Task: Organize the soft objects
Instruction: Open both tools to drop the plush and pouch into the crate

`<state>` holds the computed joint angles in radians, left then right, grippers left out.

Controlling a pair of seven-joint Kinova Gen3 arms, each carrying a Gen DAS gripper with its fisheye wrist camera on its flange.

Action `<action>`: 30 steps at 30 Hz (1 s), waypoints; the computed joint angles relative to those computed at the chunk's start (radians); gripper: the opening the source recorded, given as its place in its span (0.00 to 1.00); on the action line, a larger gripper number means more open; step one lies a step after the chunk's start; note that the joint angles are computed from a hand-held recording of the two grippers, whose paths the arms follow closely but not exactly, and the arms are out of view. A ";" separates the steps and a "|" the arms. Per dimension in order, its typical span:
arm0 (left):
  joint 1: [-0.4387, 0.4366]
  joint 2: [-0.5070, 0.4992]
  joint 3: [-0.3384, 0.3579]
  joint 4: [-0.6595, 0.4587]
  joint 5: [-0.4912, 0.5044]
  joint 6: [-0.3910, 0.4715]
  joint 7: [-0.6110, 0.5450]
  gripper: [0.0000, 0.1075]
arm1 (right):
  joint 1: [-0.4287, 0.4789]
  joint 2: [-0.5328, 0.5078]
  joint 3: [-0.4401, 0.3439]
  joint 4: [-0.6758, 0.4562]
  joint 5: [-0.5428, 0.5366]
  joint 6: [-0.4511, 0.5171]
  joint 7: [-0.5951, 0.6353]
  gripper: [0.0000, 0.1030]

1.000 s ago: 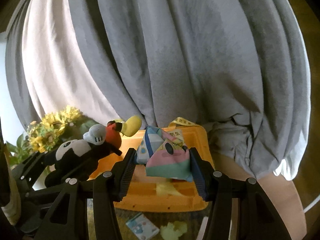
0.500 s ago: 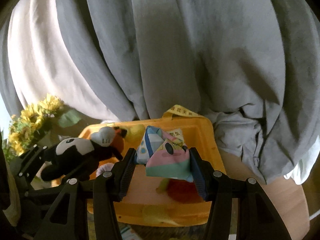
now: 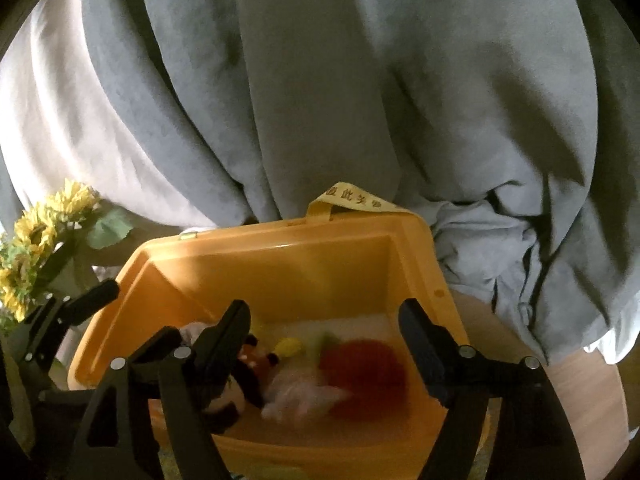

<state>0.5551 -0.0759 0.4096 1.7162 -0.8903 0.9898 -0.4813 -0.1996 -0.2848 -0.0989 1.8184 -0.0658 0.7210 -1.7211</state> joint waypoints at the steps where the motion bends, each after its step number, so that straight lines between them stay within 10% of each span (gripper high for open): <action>1: 0.003 -0.003 0.008 0.000 -0.012 0.014 0.017 0.77 | 0.004 -0.003 -0.005 0.000 0.007 -0.001 -0.006 0.75; 30: 0.193 -0.029 0.232 -0.090 -0.149 0.410 0.203 0.89 | 0.147 -0.330 -0.098 0.044 0.126 0.144 -0.128 0.85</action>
